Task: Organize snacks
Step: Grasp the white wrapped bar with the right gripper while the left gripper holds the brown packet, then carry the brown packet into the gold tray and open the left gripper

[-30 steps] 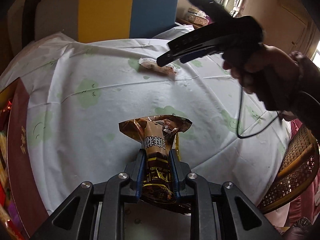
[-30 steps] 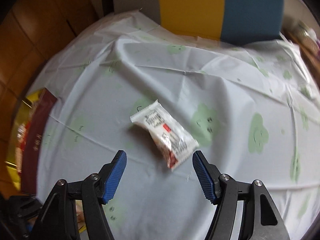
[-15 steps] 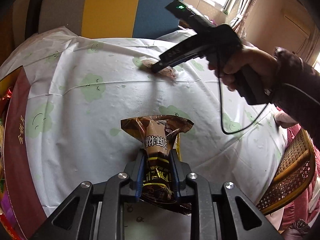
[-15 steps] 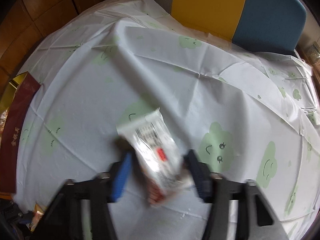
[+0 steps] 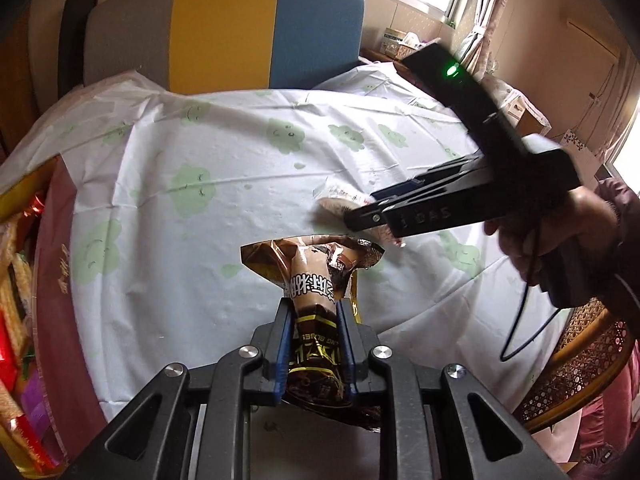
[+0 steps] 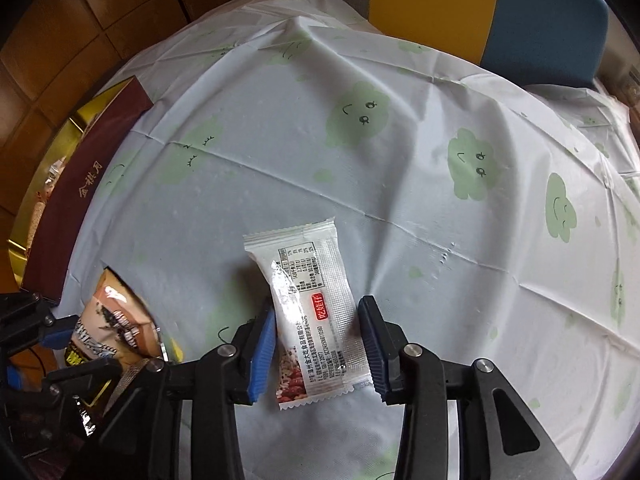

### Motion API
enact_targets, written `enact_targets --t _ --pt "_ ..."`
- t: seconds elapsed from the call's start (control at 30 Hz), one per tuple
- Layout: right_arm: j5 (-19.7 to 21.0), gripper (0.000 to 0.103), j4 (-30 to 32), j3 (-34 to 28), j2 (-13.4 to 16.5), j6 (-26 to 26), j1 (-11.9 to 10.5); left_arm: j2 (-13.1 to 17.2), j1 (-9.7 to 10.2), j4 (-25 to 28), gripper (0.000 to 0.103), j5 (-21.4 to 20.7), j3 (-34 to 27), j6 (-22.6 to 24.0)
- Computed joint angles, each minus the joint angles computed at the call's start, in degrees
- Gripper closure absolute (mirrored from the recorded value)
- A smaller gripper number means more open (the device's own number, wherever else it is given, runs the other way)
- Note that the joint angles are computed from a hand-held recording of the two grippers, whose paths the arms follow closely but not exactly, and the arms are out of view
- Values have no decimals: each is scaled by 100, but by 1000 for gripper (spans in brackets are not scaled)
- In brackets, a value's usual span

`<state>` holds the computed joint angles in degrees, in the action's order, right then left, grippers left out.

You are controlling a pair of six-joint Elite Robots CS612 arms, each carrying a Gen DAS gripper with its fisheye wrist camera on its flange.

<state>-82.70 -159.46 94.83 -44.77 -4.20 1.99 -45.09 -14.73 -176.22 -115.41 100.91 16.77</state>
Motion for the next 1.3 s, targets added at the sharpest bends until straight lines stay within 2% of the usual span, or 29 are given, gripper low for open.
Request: enact_targets --t 0.33,0.7,0.87,1.07,1.2,1.3 --pt "-192 62 -323 68 25 -107 53 -284 53 -686 83 199 343 -159" --pt "-345 62 -486 93 51 -255 111 -377 193 -1004 84 263 431 -461" --pt "-389 62 -518 107 47 -309 118 -360 372 -895 84 -4 342 -845" --pt "-403 62 -511 100 48 -321 120 -315 647 -1080 84 -81 194 -1464" --pt "-445 62 -503 91 51 -335 130 -246 842 -1150 84 158 31 -1948" --pt "-470 62 -492 75 60 -342 139 -145 979 -936 84 421 -175 -2384"
